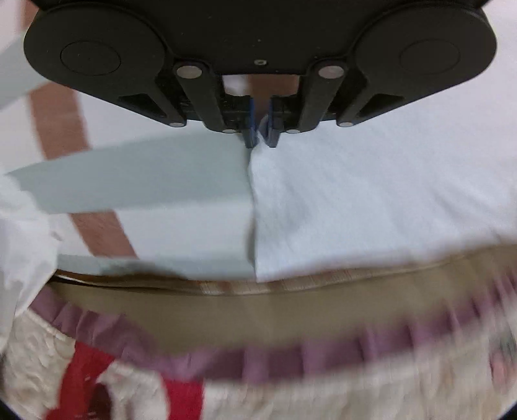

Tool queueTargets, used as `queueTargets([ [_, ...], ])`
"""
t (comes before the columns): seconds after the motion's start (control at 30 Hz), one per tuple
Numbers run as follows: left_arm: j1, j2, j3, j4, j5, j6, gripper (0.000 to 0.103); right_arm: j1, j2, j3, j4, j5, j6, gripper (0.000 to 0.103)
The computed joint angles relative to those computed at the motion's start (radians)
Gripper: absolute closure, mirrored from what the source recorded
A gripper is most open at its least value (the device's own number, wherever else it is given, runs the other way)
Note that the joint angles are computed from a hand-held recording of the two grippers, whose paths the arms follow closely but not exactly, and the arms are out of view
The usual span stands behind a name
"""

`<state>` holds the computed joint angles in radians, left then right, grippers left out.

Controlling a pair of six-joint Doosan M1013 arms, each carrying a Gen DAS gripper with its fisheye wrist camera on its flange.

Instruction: Fold clothes

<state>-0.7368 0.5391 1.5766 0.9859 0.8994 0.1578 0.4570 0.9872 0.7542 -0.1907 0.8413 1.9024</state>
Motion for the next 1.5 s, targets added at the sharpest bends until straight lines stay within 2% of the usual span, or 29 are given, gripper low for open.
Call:
queueTargets([
  [0.07,-0.007,-0.009,0.036,0.064,0.061,-0.084,0.058,0.011,-0.003,0.010,-0.106,0.006,0.003,0.093],
  [0.13,-0.001,-0.010,0.052,0.084,0.087,-0.116,0.058,0.025,-0.001,0.003,-0.225,0.032,0.031,0.093],
  [0.2,0.013,-0.018,0.066,0.096,0.056,-0.145,0.058,0.034,0.001,-0.009,-0.299,0.042,0.064,0.091],
  [0.23,0.018,-0.019,0.072,0.114,0.044,-0.161,0.058,0.035,-0.004,-0.009,-0.283,0.023,0.071,0.091],
  [0.3,0.013,0.004,0.052,0.178,0.085,-0.113,0.058,0.033,-0.015,-0.007,-0.217,-0.024,0.073,0.091],
  [0.4,0.028,0.032,0.020,0.182,0.043,0.006,0.058,0.043,-0.013,-0.030,-0.095,-0.052,-0.020,0.089],
  [0.47,0.041,0.057,-0.009,0.163,0.040,0.055,0.054,0.053,-0.003,-0.056,0.004,-0.043,-0.106,0.088],
  [0.53,0.050,0.073,-0.028,0.139,0.041,0.096,0.054,0.064,0.013,-0.090,0.105,-0.019,-0.191,0.088],
  [0.57,0.055,0.071,-0.022,0.148,0.028,0.065,0.059,0.070,0.022,-0.108,0.153,0.000,-0.231,0.088],
  [0.6,0.063,0.058,-0.006,0.152,0.002,0.007,0.083,0.076,0.026,-0.116,0.188,0.012,-0.260,0.088],
  [0.63,0.068,0.047,0.006,0.156,-0.013,-0.051,0.099,0.082,0.029,-0.122,0.220,0.024,-0.287,0.087],
  [0.67,0.065,0.040,0.017,0.185,0.025,-0.134,0.100,0.088,0.032,-0.129,0.252,0.036,-0.312,0.084],
  [0.73,0.039,0.051,0.024,0.262,0.208,-0.208,0.099,0.099,0.045,-0.150,0.295,0.069,-0.373,0.082],
  [0.77,0.033,0.049,0.032,0.264,0.248,-0.216,0.099,0.103,0.048,-0.154,0.316,0.082,-0.411,0.082],
  [0.87,0.032,0.026,0.062,0.236,0.206,-0.265,0.099,0.115,0.052,-0.153,0.349,0.122,-0.519,0.082],
  [1.0,0.053,0.012,0.066,0.153,0.129,-0.297,0.097,0.120,0.066,-0.167,0.312,0.155,-0.508,0.082],
  [1.07,0.075,0.001,0.082,0.141,0.023,-0.325,0.079,0.119,0.068,-0.166,0.299,0.163,-0.493,0.082],
  [1.1,0.085,0.001,0.085,0.131,-0.016,-0.334,0.058,0.116,0.062,-0.154,0.308,0.156,-0.491,0.081],
  [1.17,0.089,0.027,0.061,0.124,0.013,-0.257,0.057,0.111,0.051,-0.129,0.330,0.139,-0.492,0.079],
  [1.2,0.090,0.041,0.048,0.121,0.029,-0.219,0.063,0.110,0.046,-0.117,0.340,0.134,-0.496,0.079],
  [1.23,0.091,0.054,0.036,0.121,0.047,-0.182,0.096,0.110,0.042,-0.110,0.348,0.132,-0.506,0.078],
  [1.27,0.077,0.064,0.026,0.155,0.107,-0.141,0.100,0.111,0.038,-0.103,0.355,0.131,-0.518,0.078],
  [1.33,0.050,0.082,0.010,0.230,0.219,-0.062,0.102,0.112,0.033,-0.093,0.367,0.129,-0.539,0.076],
  [1.37,0.035,0.077,0.020,0.289,0.275,-0.077,0.102,0.113,0.032,-0.089,0.371,0.128,-0.550,0.074],
  [1.5,0.005,0.086,0.020,0.327,0.418,-0.143,0.101,0.116,0.024,-0.062,0.387,0.090,-0.573,0.067],
])
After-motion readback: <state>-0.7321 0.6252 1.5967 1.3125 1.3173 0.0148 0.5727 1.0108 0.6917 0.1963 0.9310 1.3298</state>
